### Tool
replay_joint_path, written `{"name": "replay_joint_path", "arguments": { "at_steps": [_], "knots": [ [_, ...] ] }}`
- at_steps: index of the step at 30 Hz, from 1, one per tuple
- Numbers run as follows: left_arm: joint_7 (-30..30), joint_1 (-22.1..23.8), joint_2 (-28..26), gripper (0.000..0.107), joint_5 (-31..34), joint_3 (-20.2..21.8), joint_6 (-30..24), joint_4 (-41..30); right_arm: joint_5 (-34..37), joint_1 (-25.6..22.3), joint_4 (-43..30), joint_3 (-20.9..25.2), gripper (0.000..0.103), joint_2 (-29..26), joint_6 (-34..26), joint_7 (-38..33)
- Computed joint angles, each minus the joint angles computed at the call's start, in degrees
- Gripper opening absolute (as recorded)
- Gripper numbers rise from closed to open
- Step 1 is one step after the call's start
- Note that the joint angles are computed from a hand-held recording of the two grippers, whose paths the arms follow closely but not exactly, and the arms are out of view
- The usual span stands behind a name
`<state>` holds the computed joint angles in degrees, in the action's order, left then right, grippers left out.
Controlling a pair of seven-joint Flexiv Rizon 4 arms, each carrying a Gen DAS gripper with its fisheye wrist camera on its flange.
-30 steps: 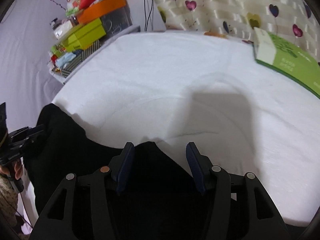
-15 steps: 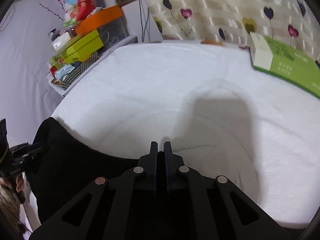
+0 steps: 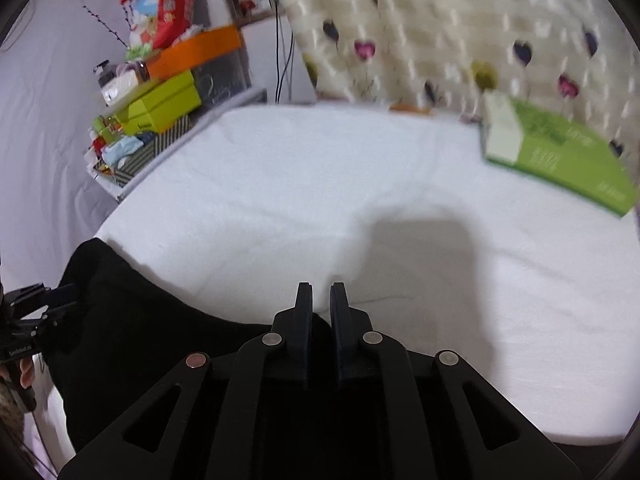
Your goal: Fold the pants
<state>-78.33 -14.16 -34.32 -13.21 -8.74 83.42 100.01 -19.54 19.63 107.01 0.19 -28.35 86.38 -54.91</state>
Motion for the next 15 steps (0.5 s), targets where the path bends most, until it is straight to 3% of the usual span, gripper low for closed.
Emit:
{"name": "replay_joint_path", "arguments": {
  "at_steps": [4,6,11,13,15],
  "knots": [
    [-0.2,-1.4,1.1,0.047,1.4,1.4,0.7,0.5,-5.7,6.7,7.3,-8.4,0.017,5.9,2.5,3.4],
    [-0.3,-1.1,1.9,0.048,1.4,0.6,2.3,1.6,-7.8,8.2,9.9,-10.1,0.017,7.7,2.4,5.7],
    [0.2,0.5,2.7,0.051,-0.1,-2.7,3.8,3.3,-17.2,14.6,18.3,-18.0,0.017,12.3,3.6,16.1],
    [0.2,-0.3,2.7,0.051,0.0,-2.4,3.3,3.3,-24.1,18.4,21.9,-23.4,0.017,14.1,4.9,21.7],
    [0.2,-0.7,2.9,0.051,0.0,-2.9,3.2,3.8,-28.7,19.5,24.0,-25.3,0.018,15.0,5.5,24.8]
  ]
}}
